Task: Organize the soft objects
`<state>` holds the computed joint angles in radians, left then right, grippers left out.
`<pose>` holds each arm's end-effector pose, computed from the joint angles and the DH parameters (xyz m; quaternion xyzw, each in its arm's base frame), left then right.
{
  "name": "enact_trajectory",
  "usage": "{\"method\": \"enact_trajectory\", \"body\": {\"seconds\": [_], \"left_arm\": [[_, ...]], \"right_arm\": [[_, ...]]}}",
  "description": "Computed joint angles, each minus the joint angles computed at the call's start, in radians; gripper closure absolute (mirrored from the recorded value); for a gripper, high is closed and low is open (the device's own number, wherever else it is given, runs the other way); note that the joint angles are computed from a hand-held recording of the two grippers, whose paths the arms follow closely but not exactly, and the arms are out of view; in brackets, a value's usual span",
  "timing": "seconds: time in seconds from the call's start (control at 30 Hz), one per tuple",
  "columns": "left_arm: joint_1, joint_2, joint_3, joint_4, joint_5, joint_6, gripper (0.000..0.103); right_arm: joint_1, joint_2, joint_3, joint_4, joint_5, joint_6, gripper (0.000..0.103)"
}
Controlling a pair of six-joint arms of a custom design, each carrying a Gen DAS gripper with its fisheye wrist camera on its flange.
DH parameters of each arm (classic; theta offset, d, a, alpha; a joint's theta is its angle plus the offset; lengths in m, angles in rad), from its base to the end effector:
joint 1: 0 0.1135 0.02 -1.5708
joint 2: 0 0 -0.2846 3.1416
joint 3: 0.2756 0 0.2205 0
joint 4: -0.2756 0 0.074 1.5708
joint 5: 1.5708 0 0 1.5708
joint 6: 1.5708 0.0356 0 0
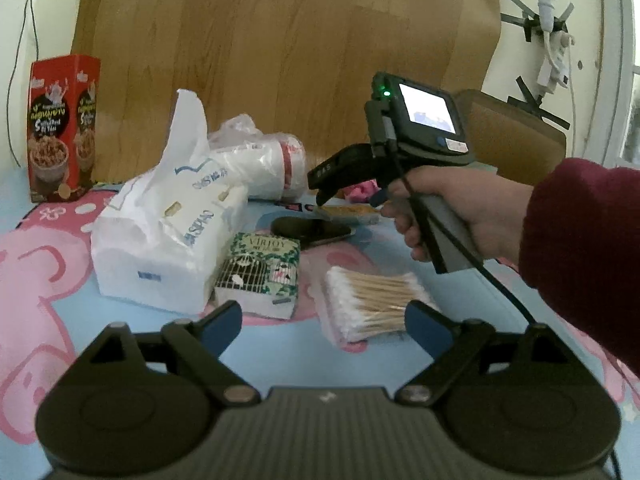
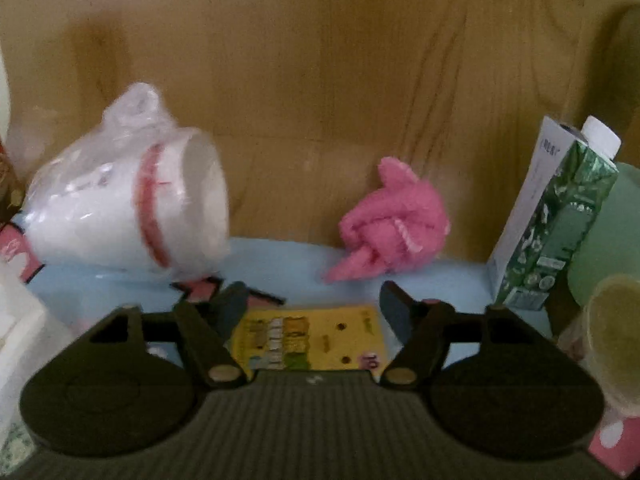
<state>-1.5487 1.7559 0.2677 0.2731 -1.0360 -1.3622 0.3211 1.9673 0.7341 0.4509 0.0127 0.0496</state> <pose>0.0346 -0.1811 0.1004 -0.0076 0.8596 -0.0966 0.5018 0.3176 0.1052 0.1184 -0.1225 0.9151 0.0650 0.3786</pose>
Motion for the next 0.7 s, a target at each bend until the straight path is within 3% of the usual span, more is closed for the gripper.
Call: {"method": "enact_trajectory", "body": {"seconds": [0.13, 0.33, 0.43, 0.47, 0.53, 0.7], "left_arm": [[0.007, -0.003, -0.011, 0.023, 0.011, 0.001, 0.010], [0.011, -0.009, -0.016, 0.023, 0.011, 0.002, 0.009], [0.011, -0.012, -0.020, 0.018, 0.010, -0.013, 0.008], [0.012, -0.013, -0.021, 0.018, 0.011, -0.016, 0.008], [0.010, -0.014, -0.018, 0.005, 0.009, -0.026, 0.008], [0.002, -0.014, -0.009, -0.021, 0.005, -0.047, 0.006]], "right_arm": [[-0.104, 0.005, 0.057, -0.126, -0.176, 0.041, 0.026], [-0.186, -0.103, 0.029, -0.313, -0.295, -0.115, 0.027], [-0.237, -0.188, -0.087, -0.288, -0.352, -0.187, 0.028], [-0.260, -0.221, -0.131, -0.283, -0.373, -0.224, 0.036], [-0.263, -0.293, -0.251, -0.199, -0.318, -0.320, 0.042], [-0.370, -0.477, -0.429, -0.194, -0.399, -0.465, 0.043]]}}
